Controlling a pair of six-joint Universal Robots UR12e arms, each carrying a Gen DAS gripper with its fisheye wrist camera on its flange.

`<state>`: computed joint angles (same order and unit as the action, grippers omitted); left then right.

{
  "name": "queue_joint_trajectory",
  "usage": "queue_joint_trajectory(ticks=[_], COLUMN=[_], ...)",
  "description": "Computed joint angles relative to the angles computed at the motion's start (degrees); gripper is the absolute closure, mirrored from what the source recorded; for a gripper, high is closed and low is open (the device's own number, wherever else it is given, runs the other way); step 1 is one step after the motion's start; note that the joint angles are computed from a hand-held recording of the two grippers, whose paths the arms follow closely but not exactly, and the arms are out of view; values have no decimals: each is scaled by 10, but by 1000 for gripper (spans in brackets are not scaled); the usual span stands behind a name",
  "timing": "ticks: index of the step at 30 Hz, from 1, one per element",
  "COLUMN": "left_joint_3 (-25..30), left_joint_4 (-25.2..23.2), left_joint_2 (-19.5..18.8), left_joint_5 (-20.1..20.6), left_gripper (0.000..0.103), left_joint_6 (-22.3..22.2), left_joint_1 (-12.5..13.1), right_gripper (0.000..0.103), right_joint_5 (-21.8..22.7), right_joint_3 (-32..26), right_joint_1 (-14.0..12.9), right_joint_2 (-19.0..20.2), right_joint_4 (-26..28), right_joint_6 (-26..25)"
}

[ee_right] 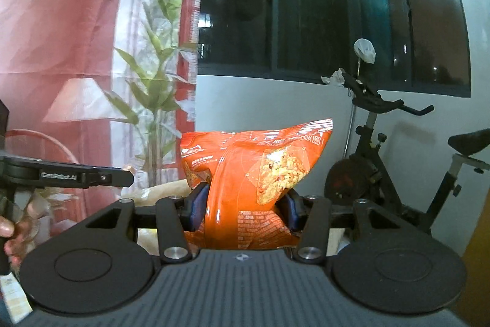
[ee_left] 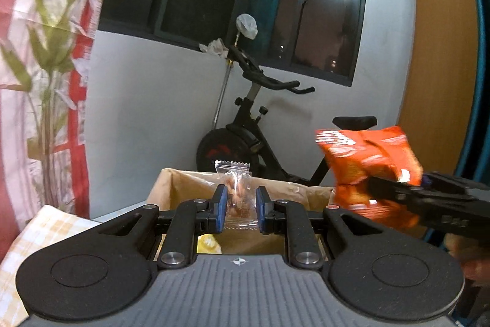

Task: Organize snacks
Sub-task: 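Carry the orange bag and brown candy over the box opening, then open both grippers to drop the orange bag and candy into the box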

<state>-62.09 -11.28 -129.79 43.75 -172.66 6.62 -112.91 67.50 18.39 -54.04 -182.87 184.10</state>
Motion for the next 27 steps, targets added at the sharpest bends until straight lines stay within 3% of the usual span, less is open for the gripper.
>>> queue_joint_trajectory(ticks=[3, 7, 12, 16, 17, 20, 27], left_joint_3=[25, 45, 49, 43, 42, 38, 6], left_joint_4=[-35, -72, -99, -109, -106, -101, -95], left_joint_2=[-14, -24, -26, -22, -22, -18, 6], left_joint_5=[9, 38, 45, 56, 60, 65, 64], left_gripper=[82, 82, 81, 62, 57, 51, 41], left_joint_6=[12, 38, 65, 82, 79, 73, 85], left_joint_1=[-7, -16, -21, -23, -23, -21, -10], right_gripper=[52, 52, 51, 49, 44, 30, 27], right_joint_5=[-6, 5, 3, 5, 2, -4, -5], right_joint_3=[-29, -41, -41, -36, -35, -29, -8], right_joint_1=[-10, -19, -21, -20, -19, -16, -5], right_joint_2=[21, 32, 35, 33, 32, 28, 12], right_joint_4=[33, 73, 108, 126, 129, 121, 111], right_joint_6=[17, 40, 72, 73, 72, 70, 72])
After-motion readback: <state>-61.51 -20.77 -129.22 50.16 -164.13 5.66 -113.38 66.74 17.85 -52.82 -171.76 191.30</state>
